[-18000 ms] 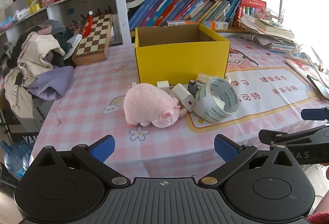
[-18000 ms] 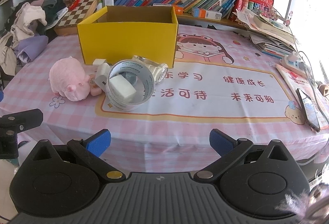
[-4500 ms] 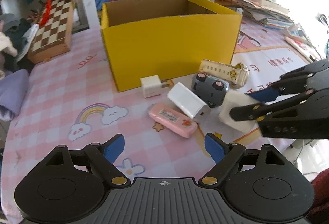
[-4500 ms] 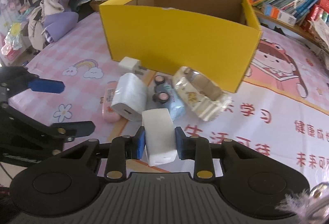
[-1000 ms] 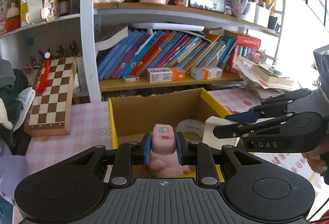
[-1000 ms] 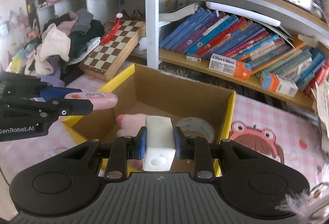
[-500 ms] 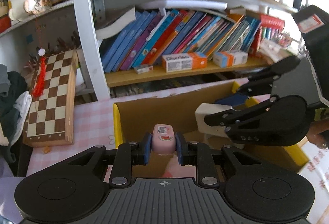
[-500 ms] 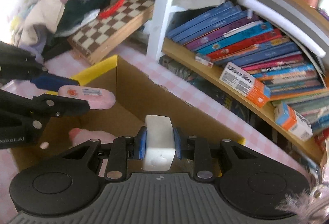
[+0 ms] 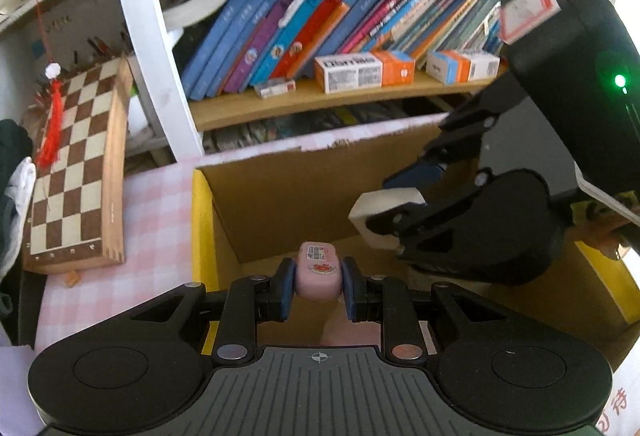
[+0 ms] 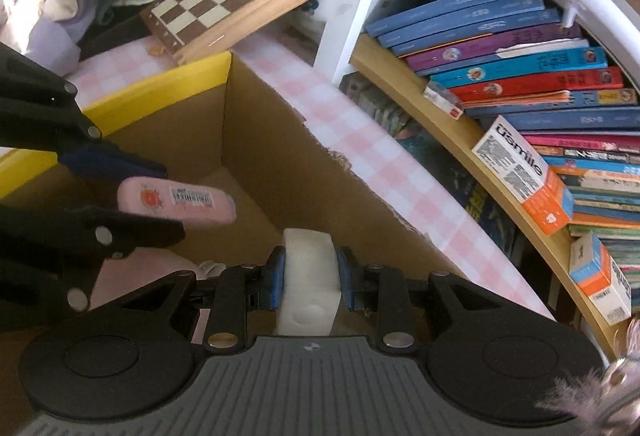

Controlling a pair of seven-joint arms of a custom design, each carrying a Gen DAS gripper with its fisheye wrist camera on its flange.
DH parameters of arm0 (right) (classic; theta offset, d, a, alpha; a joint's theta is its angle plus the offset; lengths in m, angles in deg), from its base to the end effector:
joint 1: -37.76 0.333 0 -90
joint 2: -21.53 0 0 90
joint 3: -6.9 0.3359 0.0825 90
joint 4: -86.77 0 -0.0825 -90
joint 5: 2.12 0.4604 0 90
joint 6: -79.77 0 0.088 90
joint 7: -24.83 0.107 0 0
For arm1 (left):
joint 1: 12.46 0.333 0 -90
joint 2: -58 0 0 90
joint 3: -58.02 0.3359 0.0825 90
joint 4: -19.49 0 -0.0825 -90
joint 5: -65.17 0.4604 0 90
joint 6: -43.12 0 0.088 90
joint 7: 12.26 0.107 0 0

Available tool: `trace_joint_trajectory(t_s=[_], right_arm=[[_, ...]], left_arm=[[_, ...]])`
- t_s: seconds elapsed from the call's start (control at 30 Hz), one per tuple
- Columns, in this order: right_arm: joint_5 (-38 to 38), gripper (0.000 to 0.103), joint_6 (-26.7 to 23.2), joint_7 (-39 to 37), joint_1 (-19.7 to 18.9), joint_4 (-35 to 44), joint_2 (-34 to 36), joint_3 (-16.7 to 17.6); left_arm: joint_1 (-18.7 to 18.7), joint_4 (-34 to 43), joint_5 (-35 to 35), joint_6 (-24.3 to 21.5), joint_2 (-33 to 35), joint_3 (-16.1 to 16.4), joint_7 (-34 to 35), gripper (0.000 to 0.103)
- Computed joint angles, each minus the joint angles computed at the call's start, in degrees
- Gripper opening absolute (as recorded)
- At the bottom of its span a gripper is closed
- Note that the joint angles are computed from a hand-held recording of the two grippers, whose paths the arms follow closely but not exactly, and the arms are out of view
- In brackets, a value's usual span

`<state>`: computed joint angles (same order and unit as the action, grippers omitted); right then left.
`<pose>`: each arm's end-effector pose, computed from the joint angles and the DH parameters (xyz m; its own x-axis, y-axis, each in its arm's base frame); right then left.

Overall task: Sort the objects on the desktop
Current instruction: 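Lower the pink eraser into the box and open the left tool while the right tool releases the white eraser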

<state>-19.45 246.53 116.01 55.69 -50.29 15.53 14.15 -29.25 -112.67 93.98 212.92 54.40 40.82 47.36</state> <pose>0.5173 0.2638 0.3971 0.5694 -0.7904 0.2257 -0.5949 -0.5857 -0.5505 0.4822 -0.3660 0.4196 -0.4872 -0.8713 -0.0586 -0.6233 0.3939 -0.6755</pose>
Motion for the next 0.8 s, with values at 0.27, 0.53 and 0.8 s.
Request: trace_joint_trajectory(t_s=[0.27,0.53,0.8], right_arm=[[2.0,0.026,-0.9,-5.0,1.2,2.4,2.9,-0.4],[3.6,0.032,-1.6,-6.8,1.7,2.9,3.4,-0.7],[4.2,0.047,0.7,-5.1,1.5,1.2,1.5,-0.6]], left_arm=[[-0.9,1.0,-0.9,-2.6,0.6,0.0,2.4,0.023],[-0.9,1.0,1.3,-2.7,0.5,0.1,0.9,0.023],[0.7,-0.7,4.8,0.0,-1.2,-0.2,-5.0,0.027]])
